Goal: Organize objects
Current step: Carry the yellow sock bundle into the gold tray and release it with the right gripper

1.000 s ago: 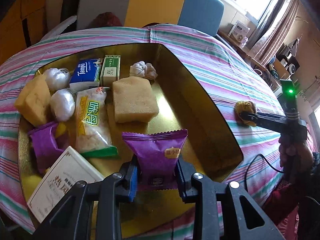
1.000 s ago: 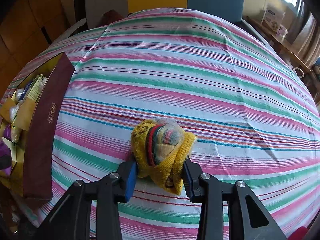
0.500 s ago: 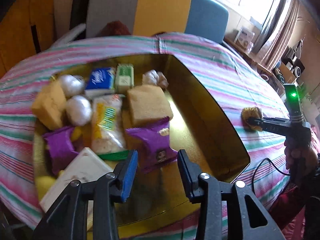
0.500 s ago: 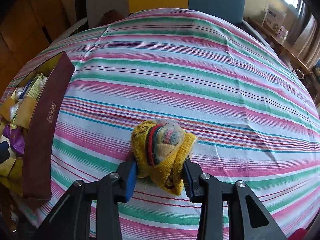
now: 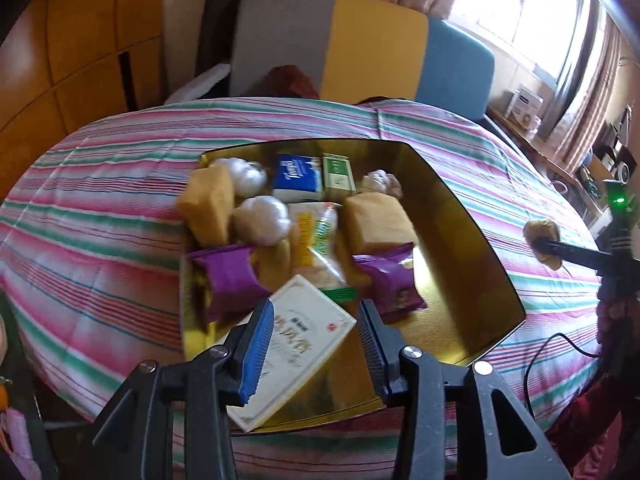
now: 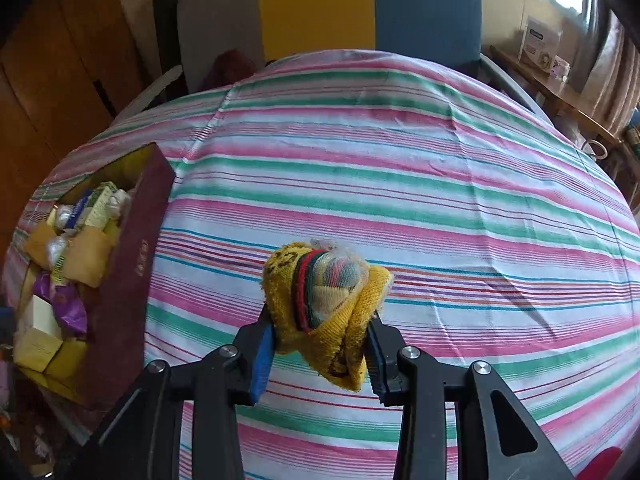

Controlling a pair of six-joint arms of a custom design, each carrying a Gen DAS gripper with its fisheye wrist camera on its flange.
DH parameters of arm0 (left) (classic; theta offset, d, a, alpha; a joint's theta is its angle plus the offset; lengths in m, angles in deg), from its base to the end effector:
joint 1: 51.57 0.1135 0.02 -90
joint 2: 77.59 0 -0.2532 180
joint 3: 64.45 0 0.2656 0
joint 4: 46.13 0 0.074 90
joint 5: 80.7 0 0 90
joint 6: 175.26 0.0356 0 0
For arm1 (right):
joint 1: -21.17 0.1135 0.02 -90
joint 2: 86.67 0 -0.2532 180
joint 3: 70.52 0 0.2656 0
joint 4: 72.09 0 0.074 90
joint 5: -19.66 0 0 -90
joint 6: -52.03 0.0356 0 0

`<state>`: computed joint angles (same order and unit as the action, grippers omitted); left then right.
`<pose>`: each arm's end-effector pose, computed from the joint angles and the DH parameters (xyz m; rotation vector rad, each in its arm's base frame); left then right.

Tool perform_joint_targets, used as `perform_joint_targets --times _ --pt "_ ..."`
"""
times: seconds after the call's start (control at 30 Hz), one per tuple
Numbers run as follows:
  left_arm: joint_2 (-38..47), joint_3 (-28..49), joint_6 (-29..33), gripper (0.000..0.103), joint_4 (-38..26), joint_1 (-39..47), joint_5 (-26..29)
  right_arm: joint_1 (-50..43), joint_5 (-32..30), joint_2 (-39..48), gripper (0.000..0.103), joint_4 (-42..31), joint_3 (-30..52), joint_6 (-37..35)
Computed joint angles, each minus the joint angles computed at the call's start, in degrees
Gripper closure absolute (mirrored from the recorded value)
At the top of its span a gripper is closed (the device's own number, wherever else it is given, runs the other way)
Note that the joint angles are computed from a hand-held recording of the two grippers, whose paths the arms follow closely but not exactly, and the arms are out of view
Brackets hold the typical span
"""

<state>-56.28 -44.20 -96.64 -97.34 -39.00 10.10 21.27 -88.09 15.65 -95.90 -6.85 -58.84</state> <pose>0.1140 0.0249 0.1139 -0.5094 2.4302 -0.0085 0.3313 0.0114 0.0993 -0.5713 2.5400 0.2847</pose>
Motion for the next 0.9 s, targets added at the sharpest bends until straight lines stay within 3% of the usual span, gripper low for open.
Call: perform_joint_targets --times 0.23,0.37,0.63,0.9 --pt "-5.38 -0.25 1.57 0.058 -3.74 3.9 0.24 11.47 -4.54 -15.27 0.063 -3.59 -8.15 0.67" --pt "-7.43 -0.41 3.02 0.055 -5.21 6.12 1.2 20.4 -4.45 -18.98 0.063 -4.73 -11.34 1.52" --pt "-9.6 -1.11 5.83 0.054 -6.51 10.68 2.98 33.62 1.17 -8.78 0.059 -4.26 -9.58 2.29" --pt "-10.83 -1.81 7.25 0.048 -6.71 13.14 3.16 35.12 3.3 -3.69 0.052 -1.55 -8.53 5.0"
